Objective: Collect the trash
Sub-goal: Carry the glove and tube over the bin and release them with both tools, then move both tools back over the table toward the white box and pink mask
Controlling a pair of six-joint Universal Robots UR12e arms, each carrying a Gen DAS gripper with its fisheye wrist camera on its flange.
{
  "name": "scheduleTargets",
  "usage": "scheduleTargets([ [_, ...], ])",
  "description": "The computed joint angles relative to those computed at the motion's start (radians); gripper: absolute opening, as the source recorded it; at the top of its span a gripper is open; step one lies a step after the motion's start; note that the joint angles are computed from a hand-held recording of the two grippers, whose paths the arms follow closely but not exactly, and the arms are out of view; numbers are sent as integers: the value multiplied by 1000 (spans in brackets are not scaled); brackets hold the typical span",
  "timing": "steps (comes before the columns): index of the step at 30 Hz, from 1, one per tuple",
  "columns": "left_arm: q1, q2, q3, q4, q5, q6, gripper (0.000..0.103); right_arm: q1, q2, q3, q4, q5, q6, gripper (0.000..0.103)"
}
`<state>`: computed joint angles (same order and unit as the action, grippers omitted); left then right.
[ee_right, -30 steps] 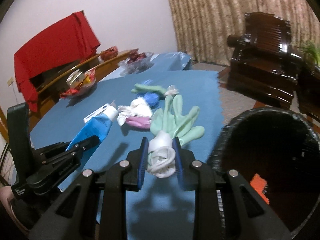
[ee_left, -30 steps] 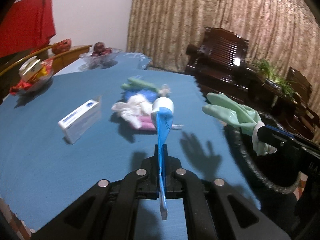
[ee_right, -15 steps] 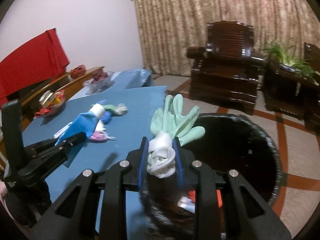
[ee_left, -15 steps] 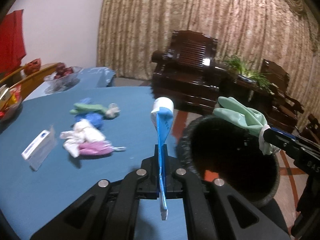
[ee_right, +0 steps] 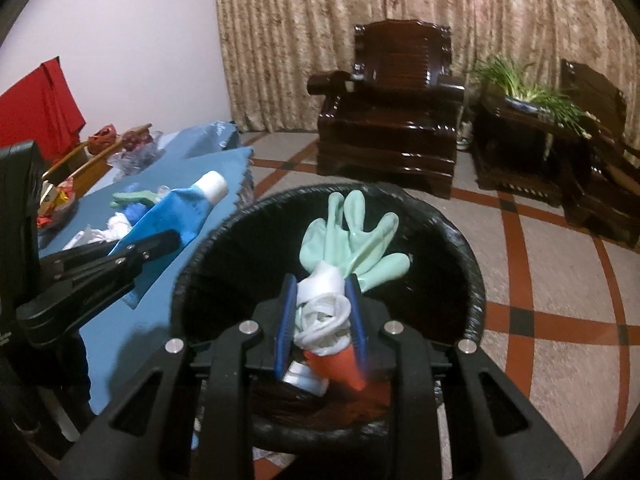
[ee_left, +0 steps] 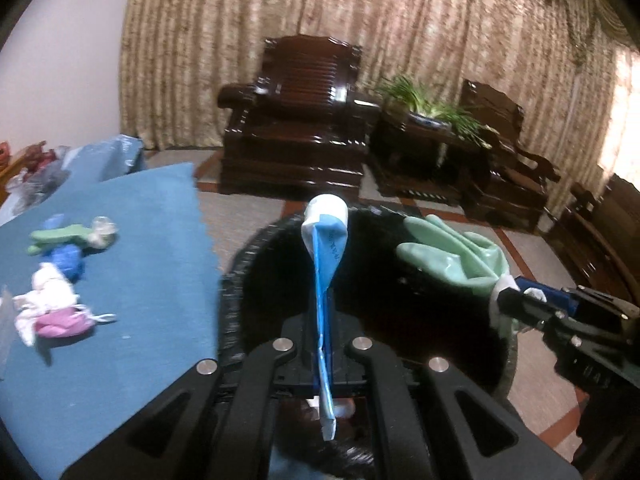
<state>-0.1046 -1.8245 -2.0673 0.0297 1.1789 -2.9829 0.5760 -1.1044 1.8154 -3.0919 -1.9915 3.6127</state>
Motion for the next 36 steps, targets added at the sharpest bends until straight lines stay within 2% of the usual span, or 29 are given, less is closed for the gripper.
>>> scheduleTargets([
  [4, -17, -22, 25, -35, -32, 18, 3, -8, -4, 17, 23, -8, 15, 27],
  [5, -17, -26, 30, -46, -51, 16, 7, -8, -2, 16, 28, -21, 17, 27],
  [6, -15, -28, 35, -61, -68, 18, 15, -6, -2, 18, 29, -32, 18, 33],
  [7, -13, -29, 36, -66, -81, 17, 36, -6, -2, 22, 34, -42, 21, 46],
  [8, -11, -31, 33, -51, -88, 12, 48, -7, -2, 24, 36, -49, 24, 50],
  [11, -4, -26, 24, -40, -98, 18, 53, -6, -4, 33, 32, -67, 39, 61],
  [13, -6, -25, 21, -23, -78, 0, 62, -1, -3, 36, 21, -89, 50, 84],
  [15, 4, -15, 9, 0, -60, -26, 73, 5, -1, 40, -15, -104, 53, 93],
  [17, 18, -3, -1, 19, -39, -44, 87, 5, -1, 40, -38, -95, 50, 97],
  [19, 34, 12, -22, 57, -5, -58, 94, 4, 2, 28, -42, -83, 50, 97],
  [21, 54, 27, -38, 79, 32, -64, 97, 9, 11, 12, -58, -65, 46, 98],
  [27, 125, 66, -89, 124, 101, -102, 97, 25, 58, -72, -84, -5, -26, 98],
  [36, 232, 101, -145, 183, 214, -131, 97, 50, 147, -234, -66, 81, -119, 98],
])
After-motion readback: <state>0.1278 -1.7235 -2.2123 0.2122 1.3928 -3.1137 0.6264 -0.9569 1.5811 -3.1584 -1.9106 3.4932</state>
